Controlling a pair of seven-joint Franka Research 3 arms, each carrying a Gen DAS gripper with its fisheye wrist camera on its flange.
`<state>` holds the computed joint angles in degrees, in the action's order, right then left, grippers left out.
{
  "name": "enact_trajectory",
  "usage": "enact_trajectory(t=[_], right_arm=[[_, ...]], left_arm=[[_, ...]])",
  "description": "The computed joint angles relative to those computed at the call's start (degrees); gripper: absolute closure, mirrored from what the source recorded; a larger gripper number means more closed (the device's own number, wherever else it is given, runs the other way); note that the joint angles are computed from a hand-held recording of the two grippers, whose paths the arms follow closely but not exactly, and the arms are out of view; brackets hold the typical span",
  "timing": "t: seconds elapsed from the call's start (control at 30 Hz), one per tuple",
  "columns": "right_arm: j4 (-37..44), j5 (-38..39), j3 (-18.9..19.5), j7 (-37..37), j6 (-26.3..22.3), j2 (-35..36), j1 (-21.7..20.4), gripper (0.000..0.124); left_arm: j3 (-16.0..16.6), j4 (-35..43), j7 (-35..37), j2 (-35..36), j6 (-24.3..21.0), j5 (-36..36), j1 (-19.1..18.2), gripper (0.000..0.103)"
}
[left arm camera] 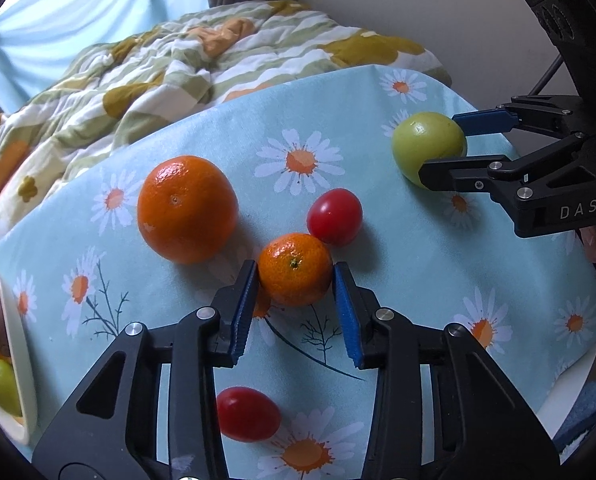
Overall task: Organize fruits
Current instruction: 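Grasp the small mandarin with the left tool while the right tool grasps the green apple, then lower the mandarin into the bowl and open the left tool while the right tool carries the apple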
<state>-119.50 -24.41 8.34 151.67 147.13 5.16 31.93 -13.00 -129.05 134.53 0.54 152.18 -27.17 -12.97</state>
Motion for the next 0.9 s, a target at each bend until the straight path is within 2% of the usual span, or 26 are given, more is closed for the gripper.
enact_trajectory(t=[0.17, 0.43, 0.5, 0.53, 0.77, 0.9], right_arm=[[1.24, 1.41, -0.01, -1.89, -0.01, 1.09, 0.12, 0.060], [1.94, 2.08, -0.53, -2.30, -0.46, 1.77, 0.65, 0.061], [1.97, 2.40, -0.56, -2.59, -0.38, 1.83, 0.66, 0.065], [2.19, 2.68, -0.53, -3.11, -0.77, 1.93, 0.66, 0.073], [2.17, 2.71, -0.40, -3.59, -0.37, 1.12, 0.95, 0.073], [3.22, 1.20, 0.01, -2.63, -2.16, 0.39, 1.40, 0.073]], left_arm=[[0.03, 0.05, -0.10, -0.02, -0.14, -0.09, 0.04, 0.059], [0.44, -1.30, 0.05, -1.05, 0.28, -1.08, 0.10, 0.059], [0.61, -1.76, 0.03, -1.54, 0.52, -1.41, 0.02, 0.059], [0.72, -1.94, 0.01, -1.77, 0.56, -1.59, -0.04, 0.059], [1.77, -3.42, -0.77, -4.23, 1.00, -2.60, -0.84, 0.059], [2.85, -4.32, -0.87, -6.45, 0.89, -4.07, -1.47, 0.059]])
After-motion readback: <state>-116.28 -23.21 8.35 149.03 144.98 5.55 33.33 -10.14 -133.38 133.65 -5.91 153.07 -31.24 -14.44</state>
